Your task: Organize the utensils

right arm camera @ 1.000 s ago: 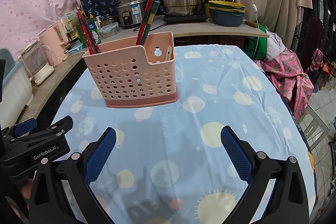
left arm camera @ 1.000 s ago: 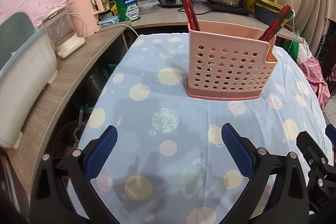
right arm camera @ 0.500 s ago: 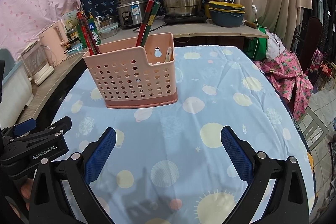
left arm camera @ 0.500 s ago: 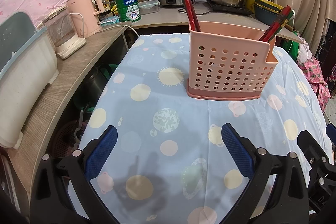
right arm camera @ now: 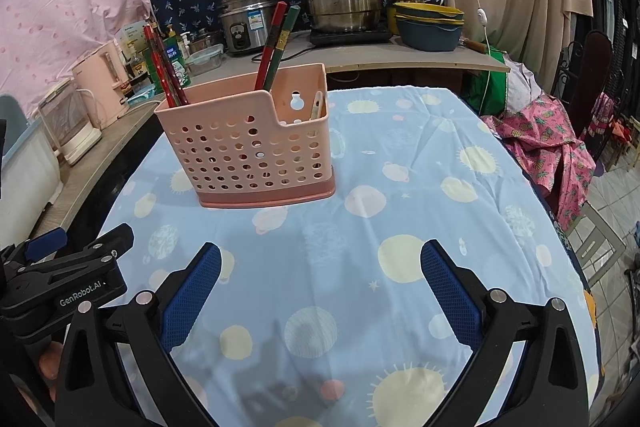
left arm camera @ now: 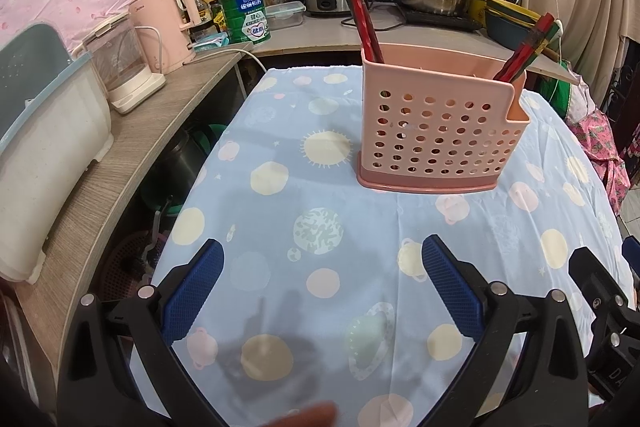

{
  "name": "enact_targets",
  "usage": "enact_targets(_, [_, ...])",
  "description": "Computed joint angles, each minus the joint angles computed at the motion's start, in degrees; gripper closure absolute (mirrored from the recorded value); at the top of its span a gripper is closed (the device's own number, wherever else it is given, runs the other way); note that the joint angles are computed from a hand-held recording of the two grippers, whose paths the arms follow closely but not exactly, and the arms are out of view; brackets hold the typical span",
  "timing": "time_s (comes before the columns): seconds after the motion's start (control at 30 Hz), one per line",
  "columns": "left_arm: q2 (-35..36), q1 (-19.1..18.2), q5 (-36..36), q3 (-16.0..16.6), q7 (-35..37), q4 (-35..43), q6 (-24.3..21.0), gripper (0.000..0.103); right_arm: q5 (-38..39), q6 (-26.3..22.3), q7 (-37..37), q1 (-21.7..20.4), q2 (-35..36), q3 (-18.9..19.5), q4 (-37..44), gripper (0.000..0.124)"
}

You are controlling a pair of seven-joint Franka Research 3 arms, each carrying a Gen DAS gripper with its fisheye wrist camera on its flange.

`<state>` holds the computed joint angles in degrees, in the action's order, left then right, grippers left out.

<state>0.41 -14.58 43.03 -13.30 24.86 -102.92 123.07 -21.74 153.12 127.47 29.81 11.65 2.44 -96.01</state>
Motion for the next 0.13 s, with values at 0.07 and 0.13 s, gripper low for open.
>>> enact_targets(0.07, [0.10, 0.00, -0.21, 0.03, 0.56, 0.16, 0.07, 0.008, 0.93, -0.49, -0.83, -0.31, 0.11, 0.23, 0.27, 0.028])
enact_targets(0.13, [0.23, 0.03, -0.45, 0.09, 0.94, 0.33, 0.04, 0.008, 3.48, -1.89, -3.27, -0.87, 0.59, 0.82, 1.09, 0.028])
